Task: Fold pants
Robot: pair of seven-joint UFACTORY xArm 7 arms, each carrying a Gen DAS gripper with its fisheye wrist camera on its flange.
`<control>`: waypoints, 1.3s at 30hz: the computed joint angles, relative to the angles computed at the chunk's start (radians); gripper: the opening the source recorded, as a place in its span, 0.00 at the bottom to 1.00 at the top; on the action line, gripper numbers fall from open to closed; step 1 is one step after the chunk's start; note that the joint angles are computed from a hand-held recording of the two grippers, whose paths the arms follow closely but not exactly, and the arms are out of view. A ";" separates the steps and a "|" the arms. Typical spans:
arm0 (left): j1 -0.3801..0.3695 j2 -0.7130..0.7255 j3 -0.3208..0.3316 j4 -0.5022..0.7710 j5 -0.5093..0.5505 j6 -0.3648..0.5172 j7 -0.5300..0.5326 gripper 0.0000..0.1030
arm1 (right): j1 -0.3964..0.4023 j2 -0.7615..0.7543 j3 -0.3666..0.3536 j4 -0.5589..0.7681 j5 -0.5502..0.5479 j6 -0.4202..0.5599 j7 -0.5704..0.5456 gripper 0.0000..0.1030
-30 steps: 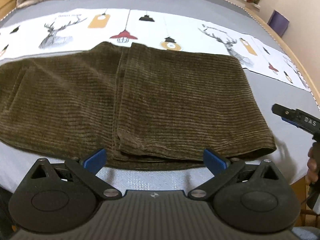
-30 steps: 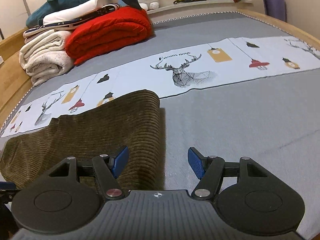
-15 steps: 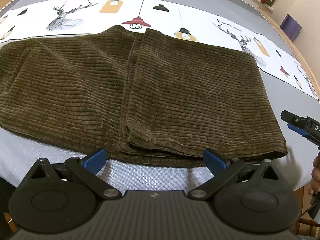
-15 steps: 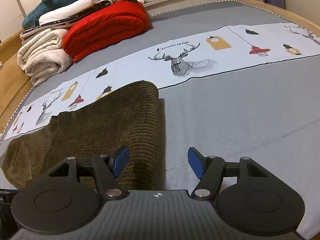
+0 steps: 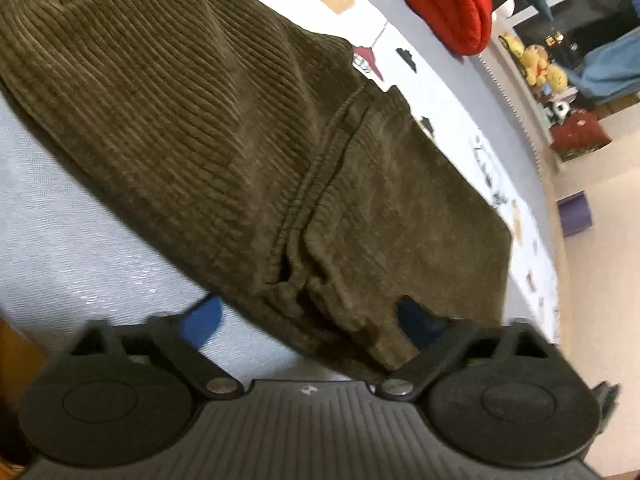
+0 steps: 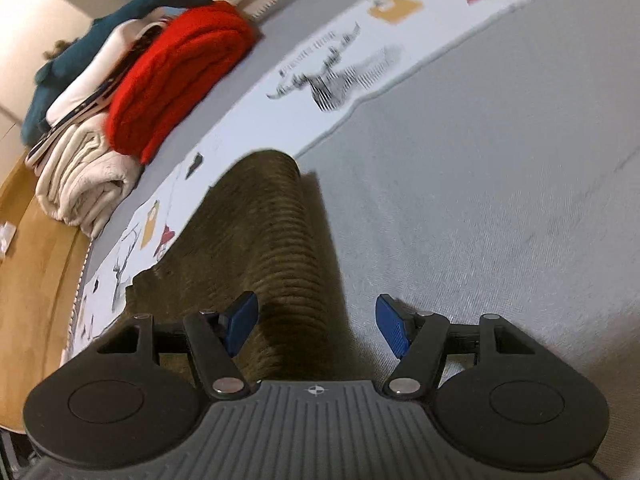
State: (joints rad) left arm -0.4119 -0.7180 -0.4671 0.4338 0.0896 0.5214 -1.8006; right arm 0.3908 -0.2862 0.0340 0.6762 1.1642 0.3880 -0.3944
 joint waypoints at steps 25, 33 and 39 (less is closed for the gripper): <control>-0.094 -0.160 0.171 -0.154 -0.176 -0.150 0.106 0.33 | 0.125 -0.004 0.086 0.204 -0.197 -0.108 0.228 0.17; -0.180 -0.141 0.280 -0.212 -0.288 -0.257 0.228 0.37 | 0.064 0.090 0.183 0.368 -0.656 -0.080 0.609 0.17; -0.152 -0.143 0.302 -0.150 -0.298 -0.097 0.342 0.73 | 0.061 0.030 0.144 0.220 -0.729 -0.116 0.726 0.17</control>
